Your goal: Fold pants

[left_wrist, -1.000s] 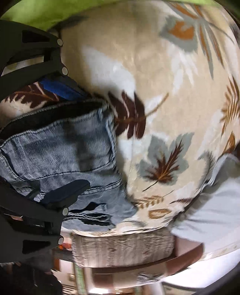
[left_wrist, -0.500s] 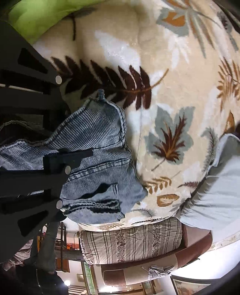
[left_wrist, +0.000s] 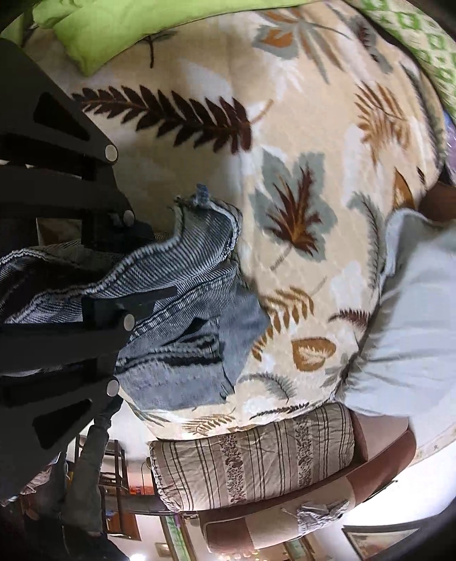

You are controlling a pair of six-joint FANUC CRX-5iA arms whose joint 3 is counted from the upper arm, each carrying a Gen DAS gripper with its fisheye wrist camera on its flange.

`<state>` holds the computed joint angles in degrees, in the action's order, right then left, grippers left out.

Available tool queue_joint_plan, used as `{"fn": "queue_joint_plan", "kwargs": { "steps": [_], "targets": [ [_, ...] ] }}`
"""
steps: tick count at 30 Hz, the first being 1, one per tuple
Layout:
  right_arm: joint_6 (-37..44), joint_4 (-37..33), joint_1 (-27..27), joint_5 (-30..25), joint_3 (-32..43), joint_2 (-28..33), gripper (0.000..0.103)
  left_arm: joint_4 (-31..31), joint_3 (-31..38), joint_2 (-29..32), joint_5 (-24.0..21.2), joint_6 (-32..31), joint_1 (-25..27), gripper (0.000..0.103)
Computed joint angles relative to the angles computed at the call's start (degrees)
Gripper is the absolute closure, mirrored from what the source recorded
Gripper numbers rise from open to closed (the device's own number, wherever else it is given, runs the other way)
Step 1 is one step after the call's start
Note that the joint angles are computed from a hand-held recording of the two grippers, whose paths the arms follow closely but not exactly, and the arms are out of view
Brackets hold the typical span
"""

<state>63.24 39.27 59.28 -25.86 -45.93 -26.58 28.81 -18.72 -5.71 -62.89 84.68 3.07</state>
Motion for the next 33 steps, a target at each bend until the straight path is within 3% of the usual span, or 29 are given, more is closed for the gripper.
{"fn": "queue_joint_plan", "kwargs": {
  "steps": [7, 12, 21, 29, 33],
  "targets": [
    [9.3, -14.6, -6.4, -0.9, 2.8, -4.1, 0.084, -4.3, 9.6, 4.4, 0.2, 6.3, -8.5, 0.091],
    [21.5, -31.6, -14.4, -4.0, 7.8, -4.6, 0.084, -7.0, 17.8, 10.4, -0.7, 10.2, -14.8, 0.092],
    [46.1, -64.5, -38.1, -16.0, 19.1, -0.1, 0.084, -11.3, 33.3, 23.3, -5.4, 15.7, -24.2, 0.093],
    [56.8, -81.2, -57.7, -26.6, 23.6, 6.8, 0.086, -14.9, 48.1, 36.2, -11.6, 19.0, -30.6, 0.093],
    [59.3, -86.3, -65.3, -31.3, 25.3, 11.2, 0.087, -16.4, 55.5, 42.3, -15.9, 20.3, -32.5, 0.092]
  ]
}}
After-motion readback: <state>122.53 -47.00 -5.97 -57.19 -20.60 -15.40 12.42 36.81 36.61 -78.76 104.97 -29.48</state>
